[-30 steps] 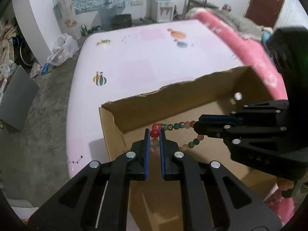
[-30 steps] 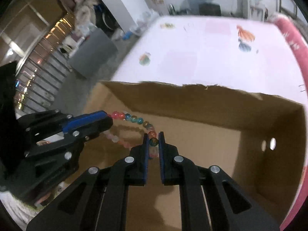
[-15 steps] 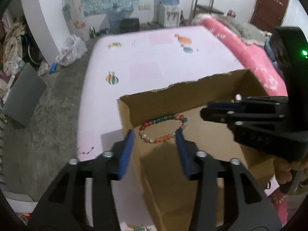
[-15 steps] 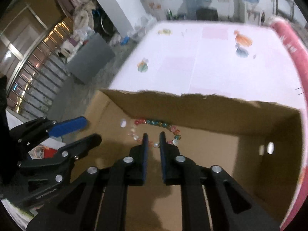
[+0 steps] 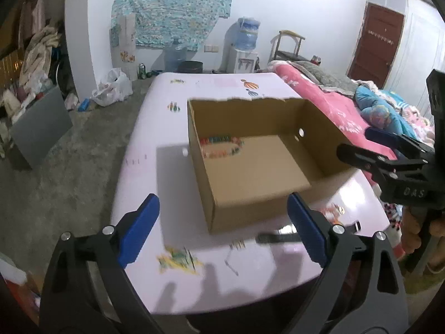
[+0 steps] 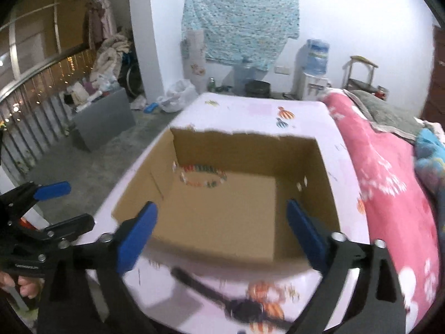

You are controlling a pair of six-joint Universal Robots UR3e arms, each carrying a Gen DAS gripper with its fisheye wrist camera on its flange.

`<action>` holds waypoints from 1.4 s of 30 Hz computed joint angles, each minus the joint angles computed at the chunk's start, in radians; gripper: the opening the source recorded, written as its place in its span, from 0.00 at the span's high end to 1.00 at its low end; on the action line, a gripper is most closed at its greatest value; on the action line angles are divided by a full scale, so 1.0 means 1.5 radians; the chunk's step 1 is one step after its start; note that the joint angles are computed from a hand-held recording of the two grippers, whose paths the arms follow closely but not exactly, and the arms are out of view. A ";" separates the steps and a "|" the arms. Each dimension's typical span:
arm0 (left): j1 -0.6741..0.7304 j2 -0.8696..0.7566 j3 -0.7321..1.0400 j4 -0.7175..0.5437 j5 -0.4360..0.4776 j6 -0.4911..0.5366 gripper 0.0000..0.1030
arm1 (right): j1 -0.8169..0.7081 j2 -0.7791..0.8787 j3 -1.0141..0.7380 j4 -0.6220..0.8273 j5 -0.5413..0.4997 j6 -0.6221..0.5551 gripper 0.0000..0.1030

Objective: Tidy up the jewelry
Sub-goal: 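Lift the left tool out of the box back over the table, then close the right tool on the black smartwatch strap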

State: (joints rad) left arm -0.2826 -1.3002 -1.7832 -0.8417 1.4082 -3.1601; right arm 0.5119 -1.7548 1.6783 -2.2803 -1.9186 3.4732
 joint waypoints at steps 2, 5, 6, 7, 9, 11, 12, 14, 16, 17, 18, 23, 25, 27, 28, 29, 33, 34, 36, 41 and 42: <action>0.000 0.055 -0.088 0.024 -0.012 -0.008 0.13 | 0.054 -0.015 0.030 0.020 -0.065 0.039 0.07; -0.004 0.095 -0.171 0.054 -0.014 -0.018 0.13 | 0.097 -0.033 0.081 0.041 -0.086 0.096 0.07; -0.013 0.104 -0.201 0.073 -0.005 -0.025 0.13 | 0.104 -0.046 0.112 0.041 -0.081 0.118 0.06; -0.026 0.105 -0.226 0.093 0.013 -0.036 0.13 | 0.109 -0.052 0.130 0.045 -0.078 0.135 0.06; -0.033 0.102 -0.258 0.112 0.028 -0.056 0.13 | 0.119 -0.062 0.172 0.049 -0.074 0.168 0.06; -0.025 0.089 -0.276 0.120 0.024 -0.070 0.13 | 0.117 -0.066 0.205 0.052 -0.051 0.175 0.06; -0.024 0.073 -0.278 0.123 0.027 -0.078 0.13 | 0.111 -0.069 0.222 0.042 -0.038 0.170 0.06; -0.034 0.031 -0.270 0.134 0.047 -0.090 0.13 | 0.096 -0.071 0.255 0.029 -0.008 0.161 0.06; -0.055 -0.004 -0.257 0.146 0.078 -0.095 0.13 | 0.085 -0.071 0.284 0.014 0.018 0.159 0.06; -0.065 -0.023 -0.248 0.146 0.092 -0.097 0.13 | 0.074 -0.073 0.295 0.009 0.029 0.155 0.07; -0.073 -0.045 -0.235 0.145 0.103 -0.093 0.13 | 0.063 -0.068 0.303 0.005 0.041 0.158 0.06; -0.082 -0.101 -0.203 0.123 0.102 -0.097 0.12 | 0.033 -0.054 0.330 -0.014 0.073 0.145 0.06; -0.081 -0.117 -0.193 0.115 0.090 -0.096 0.12 | 0.029 -0.049 0.332 -0.015 0.067 0.143 0.07; -0.096 -0.128 -0.187 0.127 0.111 -0.093 0.11 | 0.022 -0.049 0.340 -0.015 0.065 0.144 0.06; -0.102 -0.137 -0.179 0.121 0.117 -0.087 0.10 | 0.024 -0.049 0.343 -0.019 0.057 0.145 0.06; -0.105 -0.144 -0.175 0.117 0.121 -0.084 0.09 | 0.029 -0.047 0.342 -0.019 0.048 0.148 0.06; -0.131 -0.167 -0.164 0.131 0.152 -0.071 0.08 | 0.036 -0.044 0.342 -0.025 0.042 0.153 0.06; -0.131 -0.167 -0.169 0.143 0.149 -0.068 0.08 | 0.041 -0.041 0.341 -0.027 0.039 0.158 0.06; -0.132 -0.171 -0.172 0.154 0.150 -0.068 0.08 | 0.051 -0.040 0.345 -0.033 0.033 0.166 0.06; -0.126 -0.176 -0.154 0.133 0.139 -0.047 0.08 | 0.051 -0.049 0.373 -0.062 0.036 0.147 0.06; -0.124 -0.176 -0.154 0.131 0.137 -0.046 0.08 | 0.042 -0.075 0.398 -0.070 0.041 0.131 0.06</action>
State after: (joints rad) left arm -0.4682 -1.5644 -2.0144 -0.6454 1.6137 -3.2289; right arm 0.5742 -1.8666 2.2756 -2.3852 -1.8572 3.6702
